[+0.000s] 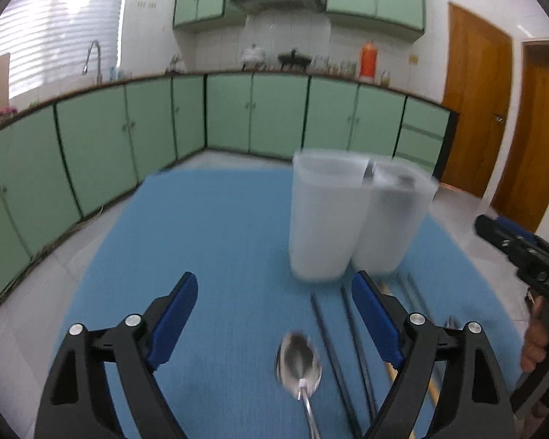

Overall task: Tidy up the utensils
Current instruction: 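Grasp the large silver spoon with the left tool while the right tool approaches the small silver spoon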

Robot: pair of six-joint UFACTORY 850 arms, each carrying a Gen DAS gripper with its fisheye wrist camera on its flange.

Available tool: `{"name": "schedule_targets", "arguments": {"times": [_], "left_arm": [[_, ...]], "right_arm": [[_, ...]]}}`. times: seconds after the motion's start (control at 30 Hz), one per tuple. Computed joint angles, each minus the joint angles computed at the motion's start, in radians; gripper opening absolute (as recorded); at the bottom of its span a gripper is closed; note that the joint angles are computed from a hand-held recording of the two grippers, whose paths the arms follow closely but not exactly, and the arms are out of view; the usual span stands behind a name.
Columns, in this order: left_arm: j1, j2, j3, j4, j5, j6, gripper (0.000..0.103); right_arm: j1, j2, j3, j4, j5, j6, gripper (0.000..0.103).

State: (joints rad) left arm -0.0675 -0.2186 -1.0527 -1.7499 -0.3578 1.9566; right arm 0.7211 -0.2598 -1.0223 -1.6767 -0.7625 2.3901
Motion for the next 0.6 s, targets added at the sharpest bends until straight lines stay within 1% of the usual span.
{"name": "schedule_targets", "arguments": {"times": [0.1, 0.2, 0.33, 0.43, 0.47, 0.6], "left_arm": [[-0.012, -0.007, 0.010, 0.106, 0.053, -0.122, 0.085], [-0.027, -0.022, 0.011, 0.216, 0.099, -0.239, 0.085], [-0.043, -0.056, -0.014, 0.373, 0.153, -0.408, 0.085], [-0.048, -0.076, -0.028, 0.507, 0.163, -0.547, 0.084], [-0.049, -0.082, -0.032, 0.572, 0.160, -0.610, 0.084], [-0.055, -0.101, -0.048, 0.720, 0.138, -0.756, 0.084]], "right_arm": [[0.020, -0.006, 0.012, 0.034, 0.000, 0.002, 0.073], [0.034, -0.017, 0.009, 0.077, -0.009, -0.038, 0.073], [0.036, -0.019, 0.015, 0.107, 0.000, -0.062, 0.073], [0.031, -0.023, 0.012, 0.126, 0.016, -0.077, 0.073], [0.029, -0.024, 0.011, 0.130, 0.020, -0.080, 0.073], [0.026, -0.036, 0.007, 0.148, 0.028, -0.098, 0.073]]}}
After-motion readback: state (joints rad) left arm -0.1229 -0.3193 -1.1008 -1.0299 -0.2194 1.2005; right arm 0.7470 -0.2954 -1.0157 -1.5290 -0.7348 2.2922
